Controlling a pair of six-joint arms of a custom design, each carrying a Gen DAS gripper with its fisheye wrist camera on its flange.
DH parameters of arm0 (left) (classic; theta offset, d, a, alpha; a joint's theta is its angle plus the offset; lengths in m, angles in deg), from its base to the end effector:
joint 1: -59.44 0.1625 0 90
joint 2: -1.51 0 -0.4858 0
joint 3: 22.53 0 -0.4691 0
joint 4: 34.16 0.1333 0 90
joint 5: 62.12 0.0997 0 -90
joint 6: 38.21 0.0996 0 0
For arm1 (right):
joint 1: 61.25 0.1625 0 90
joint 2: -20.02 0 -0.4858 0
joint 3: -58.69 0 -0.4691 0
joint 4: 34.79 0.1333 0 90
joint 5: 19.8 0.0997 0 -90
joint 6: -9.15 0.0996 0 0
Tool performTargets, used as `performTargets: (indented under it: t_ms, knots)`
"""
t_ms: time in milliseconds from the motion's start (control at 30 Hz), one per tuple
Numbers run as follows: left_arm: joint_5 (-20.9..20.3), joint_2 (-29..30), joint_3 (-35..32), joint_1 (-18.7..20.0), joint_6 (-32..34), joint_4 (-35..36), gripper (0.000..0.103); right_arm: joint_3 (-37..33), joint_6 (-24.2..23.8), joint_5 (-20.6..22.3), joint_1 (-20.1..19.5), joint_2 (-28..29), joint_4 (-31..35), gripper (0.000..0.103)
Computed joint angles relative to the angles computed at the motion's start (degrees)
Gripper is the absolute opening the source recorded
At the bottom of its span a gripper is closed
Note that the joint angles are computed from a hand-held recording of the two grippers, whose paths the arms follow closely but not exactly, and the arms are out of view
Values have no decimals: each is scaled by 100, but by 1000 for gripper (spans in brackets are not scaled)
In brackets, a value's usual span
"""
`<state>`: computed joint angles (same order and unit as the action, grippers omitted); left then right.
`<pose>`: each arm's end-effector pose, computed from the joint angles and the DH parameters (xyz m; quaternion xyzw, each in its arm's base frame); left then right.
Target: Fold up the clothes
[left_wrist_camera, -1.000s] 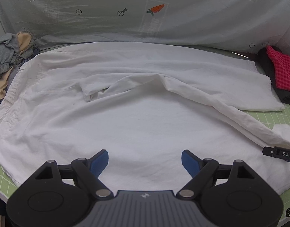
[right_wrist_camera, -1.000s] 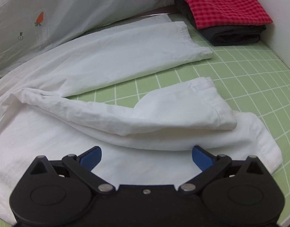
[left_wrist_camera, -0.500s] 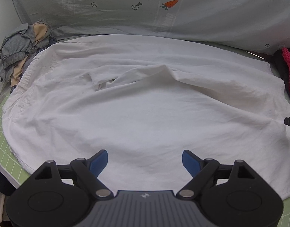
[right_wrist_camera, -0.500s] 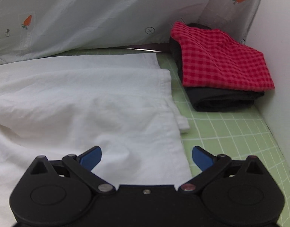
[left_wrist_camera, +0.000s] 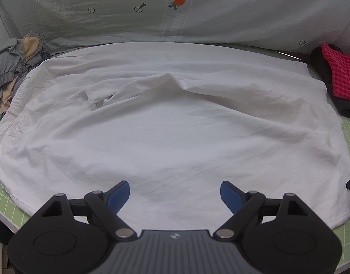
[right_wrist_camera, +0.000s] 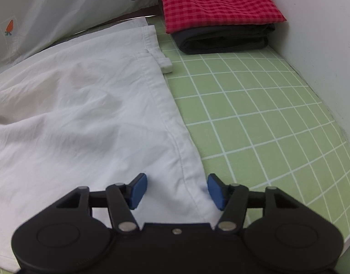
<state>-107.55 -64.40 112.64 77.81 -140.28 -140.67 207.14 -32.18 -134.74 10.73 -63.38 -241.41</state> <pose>-0.2855 -0.3089 0.0450 -0.0551 0.8441 -0.3166 0.4291 -0.0327 -0.3957 0.2417 0.0856 -0.8800 0.2728 0.3792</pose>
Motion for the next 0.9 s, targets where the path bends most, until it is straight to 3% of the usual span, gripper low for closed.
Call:
performTargets:
  t_ms: [67,200,333,467,533,633,733,800,900]
  knots:
    - [-25,-11,48,-31,70,-155,87,71,-26,244,-133,-222,194,27]
    - [-48,-90,162,-142,106,-370,86,276,-106,334,-255,-477,239,17]
    - [-13,-178,230,-207,4,-352,85,620,-235,196,-399,-862,169,15]
    - [-12,-234,278,-239,-42,-342,85,860,-78,500,-812,-1601,715,17]
    - [-26,-271,300,-244,-69,-319,85,830,32,487,-809,-1634,838,19]
    - [-10,-336,305,-266,-151,-237,85,794,231,354,-703,-1562,744,34]
    - [5,-385,300,-323,-268,-67,85,898,541,803,-900,-1910,930,52]
    - [-15,-417,313,-321,-345,-41,85,982,702,938,-955,-2071,977,76]
    - [-45,-464,339,-320,-440,-32,85,1130,876,1029,-1031,-2363,1138,82]
